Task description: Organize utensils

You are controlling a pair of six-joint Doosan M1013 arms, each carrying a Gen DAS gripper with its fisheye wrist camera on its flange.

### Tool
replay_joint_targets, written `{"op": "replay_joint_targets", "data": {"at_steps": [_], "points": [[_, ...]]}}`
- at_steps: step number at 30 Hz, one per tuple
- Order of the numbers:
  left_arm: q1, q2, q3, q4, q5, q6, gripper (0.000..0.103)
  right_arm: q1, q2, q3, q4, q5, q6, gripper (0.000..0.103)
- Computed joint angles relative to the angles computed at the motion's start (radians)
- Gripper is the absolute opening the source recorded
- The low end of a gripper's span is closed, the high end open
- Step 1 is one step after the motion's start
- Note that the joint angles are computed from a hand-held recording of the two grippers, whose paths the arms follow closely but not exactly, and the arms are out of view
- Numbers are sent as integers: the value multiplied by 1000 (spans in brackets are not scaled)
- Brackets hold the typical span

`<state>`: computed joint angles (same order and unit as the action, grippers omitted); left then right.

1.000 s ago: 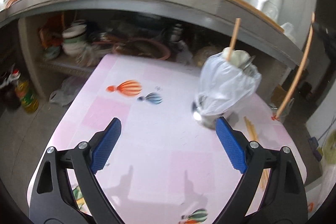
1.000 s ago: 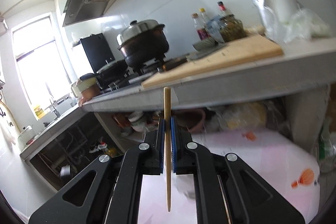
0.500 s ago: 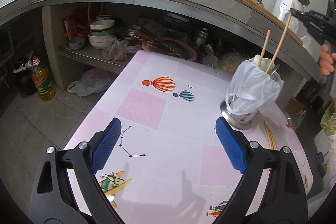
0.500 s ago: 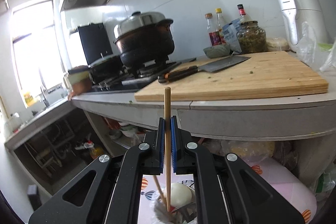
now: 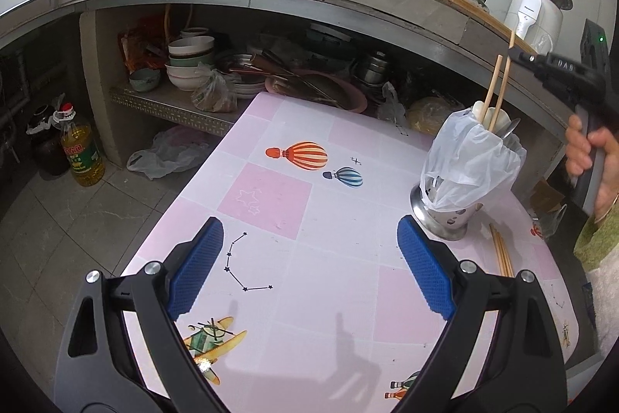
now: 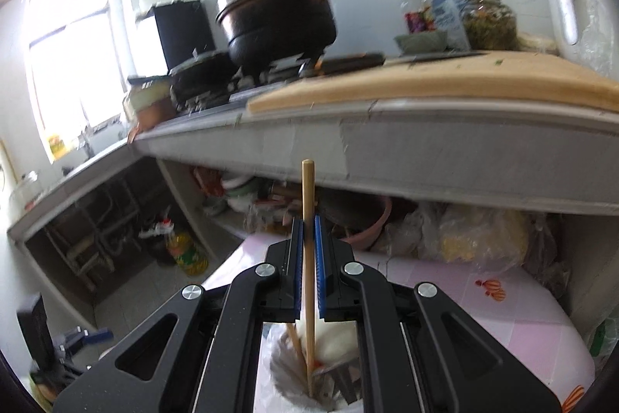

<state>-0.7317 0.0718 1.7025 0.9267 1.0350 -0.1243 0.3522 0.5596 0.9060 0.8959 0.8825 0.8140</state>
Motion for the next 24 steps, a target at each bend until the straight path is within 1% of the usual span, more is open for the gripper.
{"op": "replay_joint_targets", "data": {"at_steps": [6, 11, 16, 21, 24], "points": [[-2, 3, -4, 0, -4, 12, 88, 10, -3, 25, -69, 38, -16, 6], [-6, 4, -5, 1, -3, 10, 87, 13, -7, 39, -104, 48, -15, 6], [-9, 4, -6, 4, -2, 12, 88, 14, -14, 48, -120, 35, -10, 6], [-12, 5, -8, 8, -1, 9, 88, 9, -5, 21, -136, 78, 31, 6], [-14, 5, -10, 9, -4, 10, 88, 3, -14, 29, -121, 74, 24, 7]]}}
